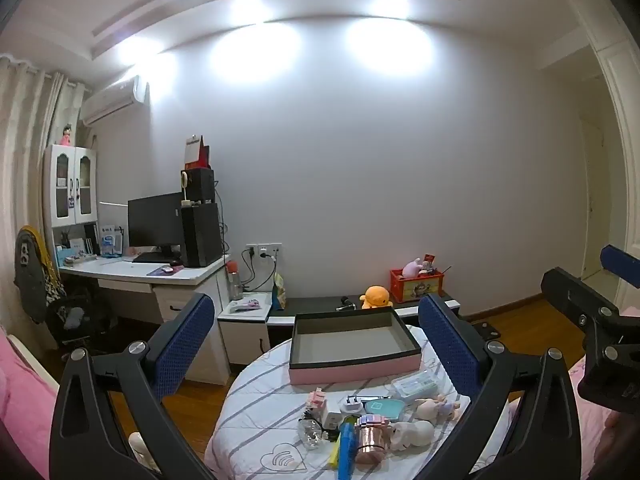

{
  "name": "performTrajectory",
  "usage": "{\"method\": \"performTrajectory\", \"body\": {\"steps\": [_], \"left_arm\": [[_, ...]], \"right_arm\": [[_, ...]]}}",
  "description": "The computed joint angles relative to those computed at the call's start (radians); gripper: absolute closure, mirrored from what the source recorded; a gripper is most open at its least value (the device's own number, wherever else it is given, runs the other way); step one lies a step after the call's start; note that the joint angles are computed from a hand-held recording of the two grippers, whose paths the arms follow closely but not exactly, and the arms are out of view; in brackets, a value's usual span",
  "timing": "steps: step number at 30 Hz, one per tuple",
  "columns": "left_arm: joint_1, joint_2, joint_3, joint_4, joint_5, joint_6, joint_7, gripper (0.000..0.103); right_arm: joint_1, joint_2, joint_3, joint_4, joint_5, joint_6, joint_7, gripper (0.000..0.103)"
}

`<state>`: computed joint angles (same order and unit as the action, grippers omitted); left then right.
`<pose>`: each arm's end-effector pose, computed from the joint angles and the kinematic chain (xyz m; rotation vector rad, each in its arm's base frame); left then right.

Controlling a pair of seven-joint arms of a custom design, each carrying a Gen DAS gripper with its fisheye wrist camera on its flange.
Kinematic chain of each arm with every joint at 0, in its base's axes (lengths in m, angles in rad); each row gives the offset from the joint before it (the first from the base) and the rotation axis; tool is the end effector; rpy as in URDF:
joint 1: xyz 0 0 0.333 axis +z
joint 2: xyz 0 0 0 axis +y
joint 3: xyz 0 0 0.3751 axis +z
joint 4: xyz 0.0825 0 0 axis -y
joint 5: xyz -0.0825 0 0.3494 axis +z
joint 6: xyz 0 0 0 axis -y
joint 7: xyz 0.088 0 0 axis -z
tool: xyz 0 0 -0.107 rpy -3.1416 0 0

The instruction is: Organize rigid objects

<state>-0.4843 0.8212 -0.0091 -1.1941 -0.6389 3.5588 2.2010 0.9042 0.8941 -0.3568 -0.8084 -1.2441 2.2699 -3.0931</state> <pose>0.7239 -0.3015 0.5149 -1.1023 1.4915 -1.2941 0.6265 0.5441 0.5388 -1.1513 1.4598 -1.3142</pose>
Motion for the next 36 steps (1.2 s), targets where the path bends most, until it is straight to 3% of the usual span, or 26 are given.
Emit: {"method": "performTrajectory", "body": {"steps": [5,8,10,12,13,16,18,24,36], "left_arm": [[-0.007,0.000,0.013,0.011,-0.021,-0.033,0.022,0.000],[0.046,-0.024,-0.067,-0.040,0.061,0.017,-0.017,0.000],[0.053,-0.040,-0.072,-0.064,0.068,0.025,-0.021,0.000],[0.049,-0.040,-0.073,-0.067,0.069,0.027,-0.008,0.000],[0.035,-0.022,-0.043,-0.035,0.062,-0.002,-0.021,0.000],[0.046,-0.025,-0.056,-0.040,0.069,0.004,-0.025,0.000],[0.045,-0.028,-0.054,-0.041,0.072,0.004,-0.029,0.000],[0.065,-0.030,-0.078,-0.049,0.102,0.017,-0.047,0.000],[0.043,-0.020,-0.043,-0.022,0.085,-0.008,-0.050,0.000]], "right_arm": [[-0.009,-0.007,0.014,-0.006,0.020,-0.005,-0.020,0.000],[-0.006,0.009,0.016,0.020,0.031,-0.021,-0.034,0.000],[-0.013,0.061,0.023,0.113,0.065,-0.046,-0.085,0.000],[-0.018,0.065,0.015,0.129,0.091,-0.038,-0.110,0.000],[-0.018,0.072,0.010,0.143,0.103,-0.043,-0.119,0.000],[-0.008,0.072,-0.010,0.139,0.111,-0.039,-0.117,0.000],[-0.005,0.044,-0.021,0.074,0.090,0.000,-0.075,0.000],[-0.013,0.046,-0.017,0.073,0.080,0.001,-0.073,0.000],[-0.026,0.081,-0.024,0.137,0.113,-0.009,-0.114,0.000]]}}
